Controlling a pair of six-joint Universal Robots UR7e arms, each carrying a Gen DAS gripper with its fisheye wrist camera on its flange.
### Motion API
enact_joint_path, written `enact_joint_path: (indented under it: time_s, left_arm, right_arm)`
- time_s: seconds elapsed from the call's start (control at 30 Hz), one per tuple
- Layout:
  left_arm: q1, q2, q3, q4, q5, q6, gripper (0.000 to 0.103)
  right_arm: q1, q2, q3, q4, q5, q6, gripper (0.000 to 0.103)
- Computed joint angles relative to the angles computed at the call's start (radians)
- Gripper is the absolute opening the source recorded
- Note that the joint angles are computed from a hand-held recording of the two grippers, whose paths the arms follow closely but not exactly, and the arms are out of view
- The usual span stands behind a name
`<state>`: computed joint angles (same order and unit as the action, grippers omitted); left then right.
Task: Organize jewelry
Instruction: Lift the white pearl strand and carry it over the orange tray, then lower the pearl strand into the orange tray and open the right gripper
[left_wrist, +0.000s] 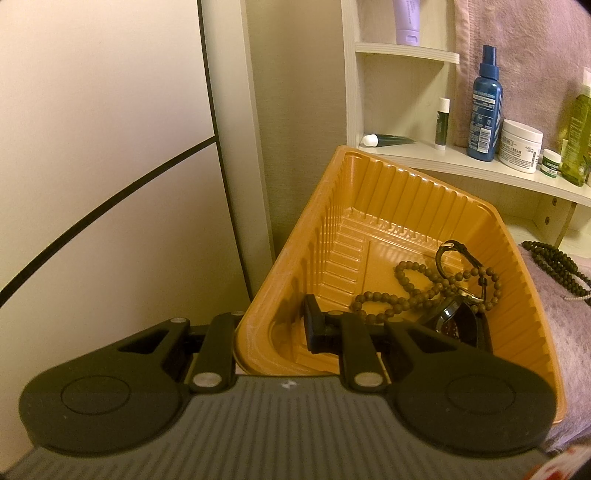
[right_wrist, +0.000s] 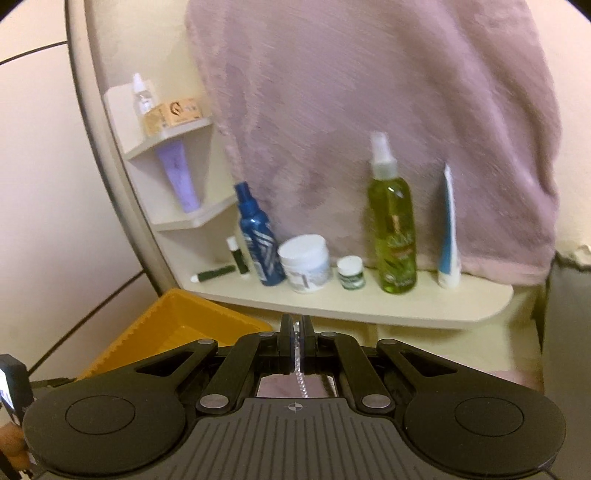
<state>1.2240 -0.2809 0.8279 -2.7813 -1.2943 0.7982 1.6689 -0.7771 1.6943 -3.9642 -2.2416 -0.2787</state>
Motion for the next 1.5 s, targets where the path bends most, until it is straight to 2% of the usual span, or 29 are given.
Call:
enact_joint_path:
  time_s: [0.3, 0.67, 1.13, 1.27, 1.4, 1.5]
  left_arm:
    - [-0.001, -0.002, 0.003, -0.001, 0.000, -0.001, 0.016]
    - [-0.001, -0.004, 0.006, 0.000, 0.001, -0.003, 0.016]
    - [-0.001, -0.001, -0.004, 0.009, 0.001, -0.002, 0.016]
    - [-0.001, -0.001, -0.003, 0.010, 0.001, -0.003, 0.016]
    - [-0.001, 0.000, -0.005, 0.012, 0.002, -0.004, 0.016]
    - [-0.001, -0.002, -0.001, 0.009, 0.001, -0.003, 0.016]
  right_arm:
    - [0.023, 0.010, -0.078, 0.068, 0.053, -0.037, 0.002]
    - [0.035, 0.054, -0.232, 0.198, 0.235, -0.063, 0.002]
    - [0.010, 0.174, -0.455, 0.430, 0.360, -0.009, 0.002]
    - [0.001, 0.198, -0.493, 0.464, 0.396, 0.005, 0.002]
    - [-0.008, 0.215, -0.518, 0.450, 0.439, 0.005, 0.002]
    - [-0.017, 0.229, -0.538, 0.468, 0.441, 0.013, 0.002]
